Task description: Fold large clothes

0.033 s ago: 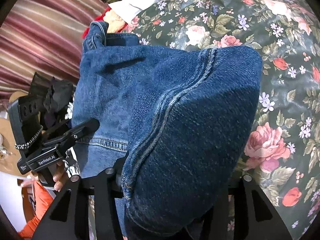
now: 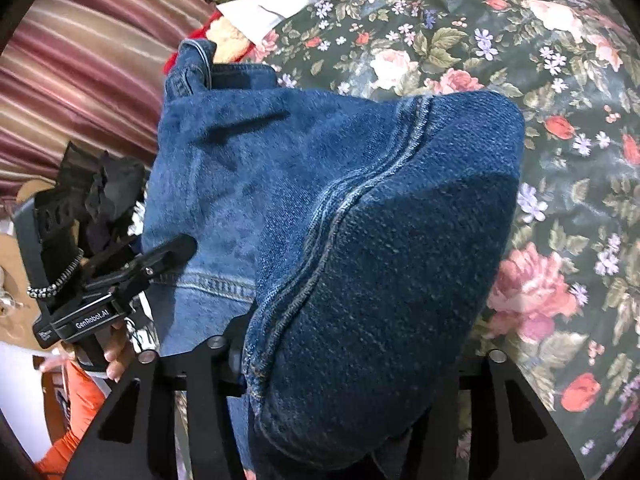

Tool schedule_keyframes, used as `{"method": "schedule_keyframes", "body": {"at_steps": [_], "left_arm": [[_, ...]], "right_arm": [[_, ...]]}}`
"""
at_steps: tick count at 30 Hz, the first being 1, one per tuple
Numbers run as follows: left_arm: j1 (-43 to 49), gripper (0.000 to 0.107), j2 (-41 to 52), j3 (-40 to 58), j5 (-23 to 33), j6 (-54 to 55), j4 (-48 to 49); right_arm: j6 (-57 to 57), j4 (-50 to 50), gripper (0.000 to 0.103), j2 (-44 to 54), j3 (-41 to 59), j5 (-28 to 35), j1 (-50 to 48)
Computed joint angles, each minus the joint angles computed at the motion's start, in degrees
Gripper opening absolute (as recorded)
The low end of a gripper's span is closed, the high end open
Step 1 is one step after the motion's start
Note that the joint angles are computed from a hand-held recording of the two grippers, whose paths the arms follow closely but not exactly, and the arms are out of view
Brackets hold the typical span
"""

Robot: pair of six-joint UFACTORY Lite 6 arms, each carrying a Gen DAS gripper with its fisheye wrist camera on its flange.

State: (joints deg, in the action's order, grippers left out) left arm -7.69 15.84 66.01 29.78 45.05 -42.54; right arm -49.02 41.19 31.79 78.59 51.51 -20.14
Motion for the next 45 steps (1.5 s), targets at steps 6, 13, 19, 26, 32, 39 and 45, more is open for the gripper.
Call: {"method": "schedule_keyframes", "body": {"at_steps": [6,13,19,26,32,39,45], "left_arm": [[-1.56,0.085,-11.73,-12.47,-8.72,2.58,2.28],[-1.08,0.098,-19.75,-25.97,-10.02,5.34,3.11],[2.69,0.098,-25.16,-26.94,-9.02,-6.36,17.61],[0.28,0.098,-14.22,-8.05,-10.34,-12.87,21.17],[-4.96,0.098,12.54,20.55,-8.23,-27.95,32.14],[-5.57,0.1,37.06,49.11,1.46,-35.19,34.03],[-4.08,0.1,37.04,49.53,0.96,-35.1,32.73]], "right_arm": [[-2.63,-4.84,0.093,-13.51,-11.44,-4.48,-1.68],[-8.01,-11.66,0.098,-22.58,-25.73,-8.27,-6.72],[-14.21,-13.84,0.098,-24.66,-27.47,-5.26,-16.82],[-16.12,-6.43,0.098,-25.73,-18.05,0.2,-20.35],[-9.07,0.51,0.098,-19.26,-9.78,-7.08,-9.32],[-2.12,-5.94,0.098,-3.94,-3.93,-21.68,-1.42],[-6.77,-1.46,0.098,2.58,1.24,-15.05,-7.54]]}}
